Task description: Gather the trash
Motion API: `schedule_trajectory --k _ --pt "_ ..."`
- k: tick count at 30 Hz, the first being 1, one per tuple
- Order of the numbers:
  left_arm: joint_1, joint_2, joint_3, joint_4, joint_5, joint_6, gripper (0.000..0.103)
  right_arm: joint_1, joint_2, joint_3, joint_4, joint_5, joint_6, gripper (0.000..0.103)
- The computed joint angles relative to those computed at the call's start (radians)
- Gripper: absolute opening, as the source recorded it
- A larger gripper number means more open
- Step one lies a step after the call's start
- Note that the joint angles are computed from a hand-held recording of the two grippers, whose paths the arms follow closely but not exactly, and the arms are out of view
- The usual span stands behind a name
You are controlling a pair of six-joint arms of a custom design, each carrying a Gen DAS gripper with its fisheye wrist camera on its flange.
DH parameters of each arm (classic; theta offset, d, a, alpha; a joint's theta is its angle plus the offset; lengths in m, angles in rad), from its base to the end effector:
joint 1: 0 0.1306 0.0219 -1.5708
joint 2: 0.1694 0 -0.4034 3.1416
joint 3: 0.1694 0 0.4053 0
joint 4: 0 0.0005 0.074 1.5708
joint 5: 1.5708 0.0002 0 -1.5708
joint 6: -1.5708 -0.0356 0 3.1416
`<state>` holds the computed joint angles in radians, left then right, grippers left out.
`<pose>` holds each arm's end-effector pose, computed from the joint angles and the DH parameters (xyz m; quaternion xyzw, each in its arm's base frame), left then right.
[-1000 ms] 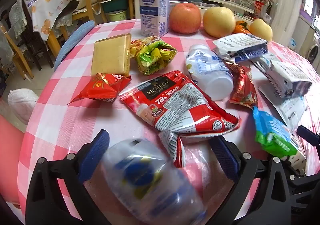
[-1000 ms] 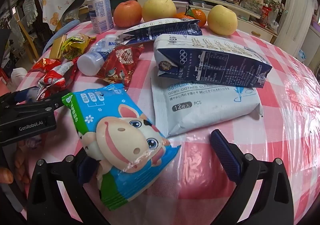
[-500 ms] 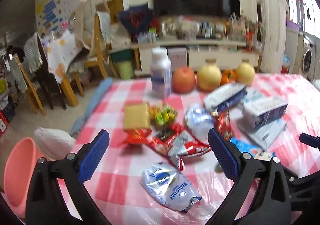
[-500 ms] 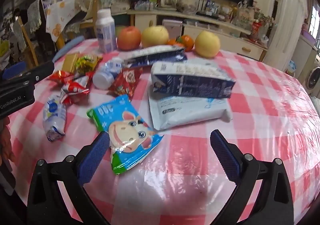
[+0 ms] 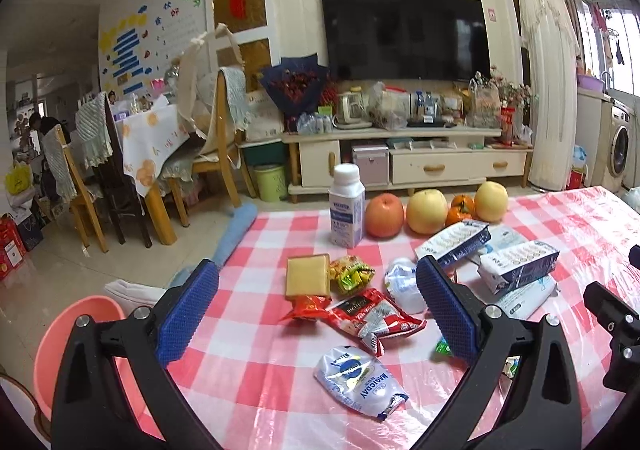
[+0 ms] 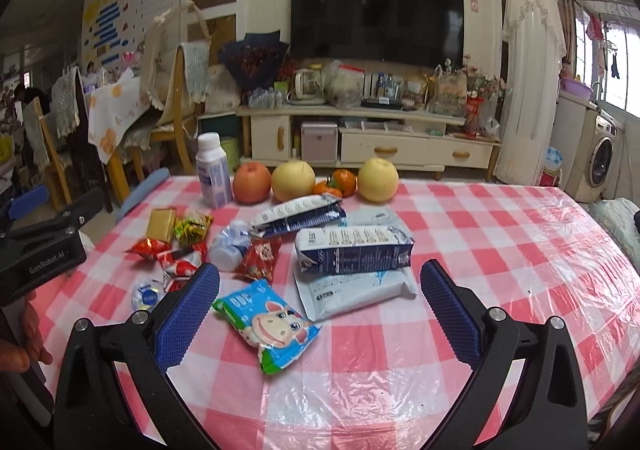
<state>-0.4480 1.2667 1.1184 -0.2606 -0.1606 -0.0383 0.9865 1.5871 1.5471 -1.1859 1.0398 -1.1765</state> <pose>0.4246 -0.1983 0.4269 0.1579 0.8193 -0.0456 0.5492 0.3196 0.4268 0.4242 0.1660 0.8431 -0.0986 0.5020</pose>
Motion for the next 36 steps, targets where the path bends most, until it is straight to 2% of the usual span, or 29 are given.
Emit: schedule_trajectory --k 3,11,13,17,22,28,32,36 --pt "0.011 -0.017 -0.005 0.003 0.010 0.010 0.100 0.010 0.014 0.029 -0.033 0.012 -0.009 0.099" --pt "0.018 -0.043 -0.014 0.011 0.021 0.028 0.100 0.042 0.021 0.035 0.027 0.068 0.063 0.099" --pt "0.020 -0.045 -0.012 0.001 0.019 0.041 0.100 0.046 0.030 0.048 0.010 0.083 0.057 0.099" --pt "0.039 -0.043 -0.006 -0.019 0.034 0.076 0.100 0.047 0.026 0.039 0.042 0.089 0.085 0.099" --pt "0.037 -0.046 -0.009 -0.016 0.020 0.084 0.100 0.046 0.017 0.016 0.102 0.085 0.126 0.099" --pt "0.035 -0.044 -0.010 -0.017 0.011 0.070 0.100 0.045 0.019 0.010 0.125 0.087 0.163 0.099" --pt "0.034 -0.045 -0.016 -0.003 0.000 0.056 0.100 0.037 0.006 -0.014 0.188 0.050 0.197 0.099" --pt "0.025 -0.041 -0.020 0.004 -0.023 0.042 0.100 0.034 0.012 -0.011 0.180 0.034 0.190 0.099"
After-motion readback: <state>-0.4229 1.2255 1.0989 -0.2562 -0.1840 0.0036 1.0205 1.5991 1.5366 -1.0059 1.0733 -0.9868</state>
